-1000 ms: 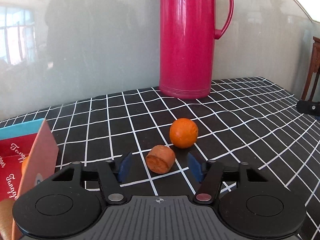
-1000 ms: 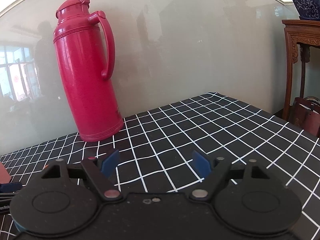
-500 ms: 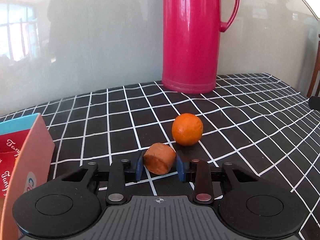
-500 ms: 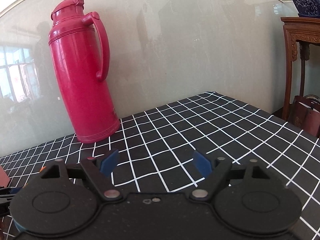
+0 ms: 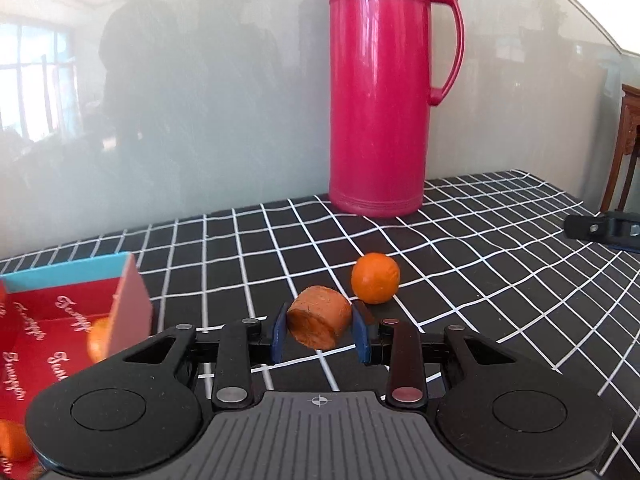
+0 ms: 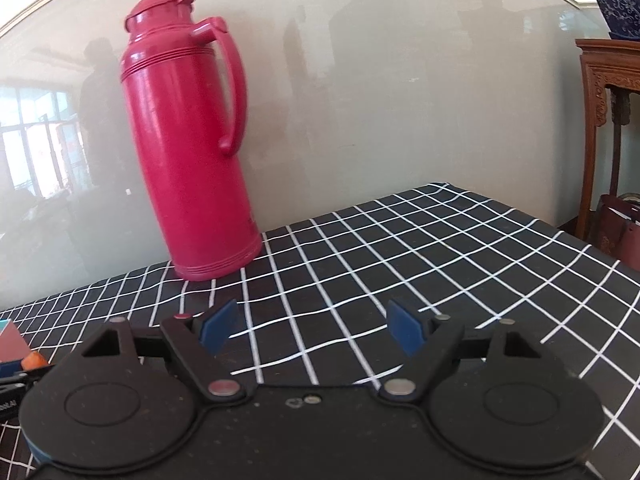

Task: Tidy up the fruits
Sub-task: 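Carry the carrot slice into the red box and open the left gripper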

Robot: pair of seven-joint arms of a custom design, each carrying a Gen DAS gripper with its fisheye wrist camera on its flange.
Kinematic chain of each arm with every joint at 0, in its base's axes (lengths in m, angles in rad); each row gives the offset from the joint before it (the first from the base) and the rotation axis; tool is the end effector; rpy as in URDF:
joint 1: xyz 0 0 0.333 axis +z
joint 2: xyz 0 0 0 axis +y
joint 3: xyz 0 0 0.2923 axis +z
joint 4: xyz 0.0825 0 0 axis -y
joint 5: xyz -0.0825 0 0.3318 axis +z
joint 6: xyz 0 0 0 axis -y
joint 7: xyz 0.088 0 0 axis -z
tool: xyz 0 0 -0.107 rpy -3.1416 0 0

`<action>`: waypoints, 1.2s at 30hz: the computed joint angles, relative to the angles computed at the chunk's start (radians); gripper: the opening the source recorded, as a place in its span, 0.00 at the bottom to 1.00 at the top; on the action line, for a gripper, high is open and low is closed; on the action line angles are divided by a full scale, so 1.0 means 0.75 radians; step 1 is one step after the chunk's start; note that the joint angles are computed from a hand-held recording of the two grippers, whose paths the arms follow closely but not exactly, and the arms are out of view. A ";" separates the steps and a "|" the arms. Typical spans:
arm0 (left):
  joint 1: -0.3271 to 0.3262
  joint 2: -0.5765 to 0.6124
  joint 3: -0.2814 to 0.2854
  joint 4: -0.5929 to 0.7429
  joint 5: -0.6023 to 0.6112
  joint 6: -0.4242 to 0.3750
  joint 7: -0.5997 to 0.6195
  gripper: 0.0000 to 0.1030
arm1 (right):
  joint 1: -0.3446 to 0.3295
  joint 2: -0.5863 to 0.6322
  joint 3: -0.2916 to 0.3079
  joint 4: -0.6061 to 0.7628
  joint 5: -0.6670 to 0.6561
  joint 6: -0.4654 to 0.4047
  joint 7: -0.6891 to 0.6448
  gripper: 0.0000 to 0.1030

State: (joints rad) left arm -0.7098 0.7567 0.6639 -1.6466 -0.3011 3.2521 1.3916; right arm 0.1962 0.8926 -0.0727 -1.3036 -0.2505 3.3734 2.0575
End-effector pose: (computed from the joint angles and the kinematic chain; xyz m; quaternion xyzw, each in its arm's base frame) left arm 0.6698 -0.1199 0.3801 -0.6349 0.5910 -0.3182 0.3827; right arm 0.7146 0.1377 0.3616 -0.5847 0.5946 -0.3064 0.4591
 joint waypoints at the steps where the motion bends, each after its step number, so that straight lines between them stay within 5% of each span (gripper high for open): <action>1: -0.010 -0.015 0.010 -0.024 0.000 0.014 0.003 0.33 | 0.005 -0.002 0.001 -0.001 -0.002 0.000 -0.002 0.79; 21: -0.116 -0.260 0.122 -0.433 -0.360 0.251 0.340 0.33 | 0.120 0.008 0.051 0.062 -0.036 -0.031 -0.049 0.79; 36: -0.071 -0.295 0.147 -0.547 -0.709 0.259 0.556 0.33 | 0.207 0.066 0.075 0.171 -0.046 -0.091 -0.091 0.79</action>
State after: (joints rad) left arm -0.7627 0.5351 0.7740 -2.0569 -0.8333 3.4461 1.8088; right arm 0.3517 0.9424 -0.0168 -1.1750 -0.2852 3.3052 1.9893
